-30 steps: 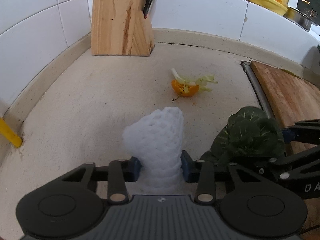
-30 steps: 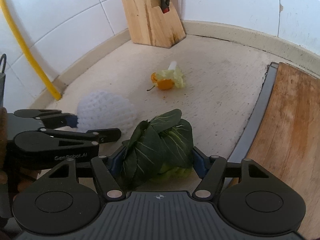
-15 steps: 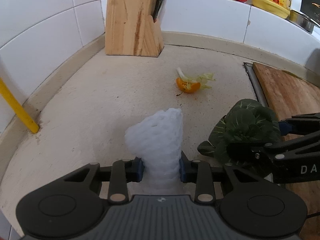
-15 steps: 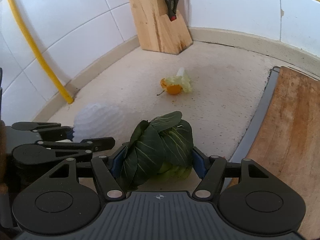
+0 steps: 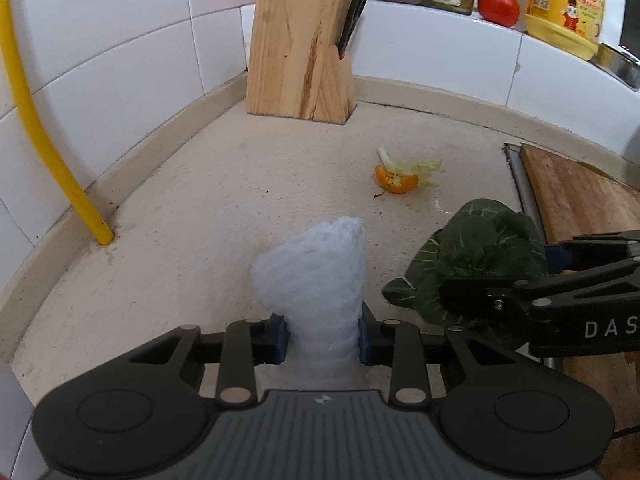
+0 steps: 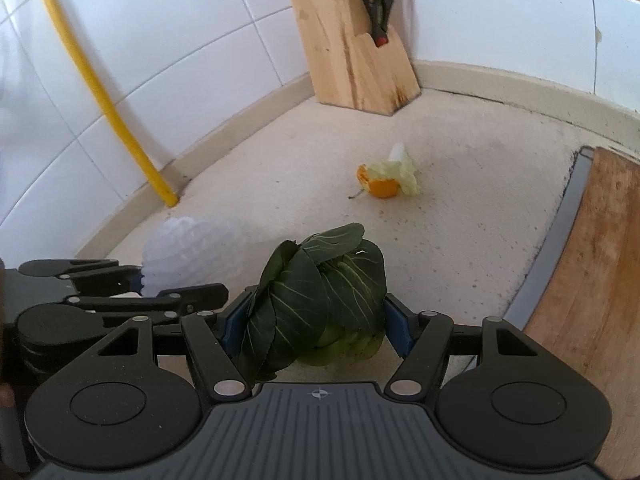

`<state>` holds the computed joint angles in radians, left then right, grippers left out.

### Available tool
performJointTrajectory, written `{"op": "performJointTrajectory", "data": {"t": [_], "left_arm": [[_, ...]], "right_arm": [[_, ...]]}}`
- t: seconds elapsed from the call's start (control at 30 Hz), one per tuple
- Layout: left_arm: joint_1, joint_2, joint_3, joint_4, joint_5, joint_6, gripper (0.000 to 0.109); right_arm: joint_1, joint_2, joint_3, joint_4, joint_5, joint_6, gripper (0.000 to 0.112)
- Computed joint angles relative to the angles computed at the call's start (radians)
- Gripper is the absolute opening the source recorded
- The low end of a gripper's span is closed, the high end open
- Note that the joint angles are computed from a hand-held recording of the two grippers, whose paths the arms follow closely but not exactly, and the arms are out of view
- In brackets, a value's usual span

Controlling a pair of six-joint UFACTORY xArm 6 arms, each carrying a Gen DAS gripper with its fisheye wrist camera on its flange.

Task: Collect trash
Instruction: 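Carry the foam net and bok choy over the trash bin with both tools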

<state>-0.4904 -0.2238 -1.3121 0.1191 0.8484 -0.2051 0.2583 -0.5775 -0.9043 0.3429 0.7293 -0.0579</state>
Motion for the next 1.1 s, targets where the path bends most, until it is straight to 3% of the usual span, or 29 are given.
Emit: {"op": "performJointTrajectory", "data": {"t": [0.57, 1.1], "left_arm": [[0.076, -0.19, 0.141, 0.022, -0.012, -0.048, 0.026], [0.183, -0.383, 0.273, 0.043, 0.038, -0.074, 0.026]], "right_arm": [[0.152, -0.006, -0.038, -0.11, -0.011, 0.095, 0.073], [0.33, 0.066, -0.104, -0.168, -0.023, 0.152, 0.073]]}}
